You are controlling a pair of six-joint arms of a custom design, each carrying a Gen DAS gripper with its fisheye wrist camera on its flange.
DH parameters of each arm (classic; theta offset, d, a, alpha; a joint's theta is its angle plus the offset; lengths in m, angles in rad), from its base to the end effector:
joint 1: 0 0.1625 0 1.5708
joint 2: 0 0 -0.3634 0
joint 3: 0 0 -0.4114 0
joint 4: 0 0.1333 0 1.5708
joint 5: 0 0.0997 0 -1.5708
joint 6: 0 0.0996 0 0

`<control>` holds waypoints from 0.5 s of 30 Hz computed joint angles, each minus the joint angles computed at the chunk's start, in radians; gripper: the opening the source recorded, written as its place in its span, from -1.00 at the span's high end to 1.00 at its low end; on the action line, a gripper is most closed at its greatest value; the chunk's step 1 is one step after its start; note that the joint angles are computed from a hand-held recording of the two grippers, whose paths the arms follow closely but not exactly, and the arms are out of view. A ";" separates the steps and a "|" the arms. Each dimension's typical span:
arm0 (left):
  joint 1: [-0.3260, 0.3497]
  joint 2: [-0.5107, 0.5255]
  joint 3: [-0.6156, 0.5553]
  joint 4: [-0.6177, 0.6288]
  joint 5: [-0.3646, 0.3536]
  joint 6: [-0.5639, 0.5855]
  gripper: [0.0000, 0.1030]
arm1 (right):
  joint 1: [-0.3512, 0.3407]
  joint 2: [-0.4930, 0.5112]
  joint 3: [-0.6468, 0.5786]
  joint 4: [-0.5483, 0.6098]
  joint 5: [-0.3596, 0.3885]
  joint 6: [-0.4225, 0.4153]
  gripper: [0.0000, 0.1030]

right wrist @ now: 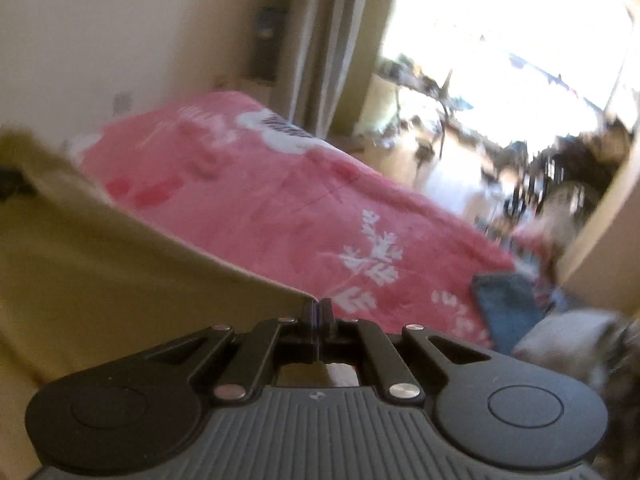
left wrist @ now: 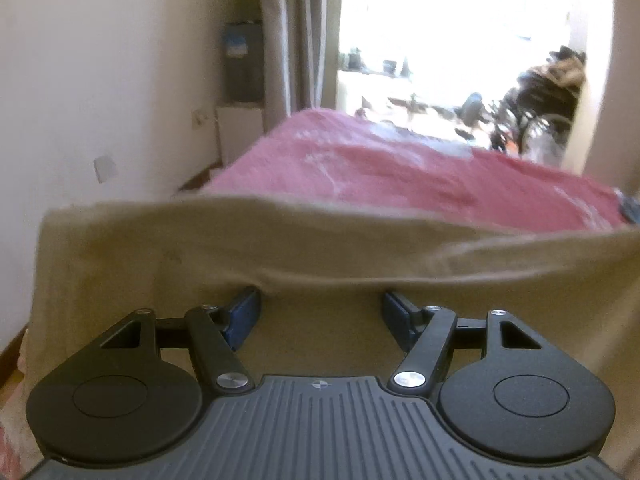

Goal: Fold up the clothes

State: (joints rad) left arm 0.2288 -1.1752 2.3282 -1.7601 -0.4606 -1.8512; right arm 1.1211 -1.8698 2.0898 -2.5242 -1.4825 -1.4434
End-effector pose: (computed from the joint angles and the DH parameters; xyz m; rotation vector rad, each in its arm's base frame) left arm -0.2685 -0.2910 0.0147 0.1191 2.0166 -1.2172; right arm -0.0611 -0.4534 0.4130 1.2376 -2.1929 0.6554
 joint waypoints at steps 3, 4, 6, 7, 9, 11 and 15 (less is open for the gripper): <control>0.045 -0.001 -0.029 0.078 0.058 -0.081 -0.31 | 0.032 0.130 -0.090 -0.005 -0.051 0.190 1.00; 0.067 -0.004 -0.029 0.060 0.065 -0.075 -0.31 | 0.033 0.164 -0.108 -0.012 -0.067 0.240 1.00; 0.118 -0.003 -0.030 0.015 0.076 -0.070 -0.31 | 0.041 0.248 -0.147 -0.035 -0.125 0.327 0.98; 0.142 0.000 -0.031 -0.010 0.078 -0.063 -0.31 | 0.047 0.284 -0.156 -0.060 -0.167 0.357 0.96; 0.178 0.012 -0.049 0.031 0.082 -0.113 -0.31 | 0.040 0.311 -0.170 -0.072 -0.174 0.436 0.72; 0.195 0.013 -0.064 0.101 0.086 -0.200 -0.31 | 0.032 0.339 -0.185 -0.081 -0.180 0.515 0.60; 0.169 -0.035 -0.059 0.203 0.083 -0.369 -0.31 | -0.026 0.288 -0.226 -0.036 -0.025 0.686 0.27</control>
State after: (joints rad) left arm 0.3978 -1.2103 2.2689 -1.5568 -0.3772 -2.2198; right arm 1.0952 -1.5823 1.8640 -2.5602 -1.5077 -0.7577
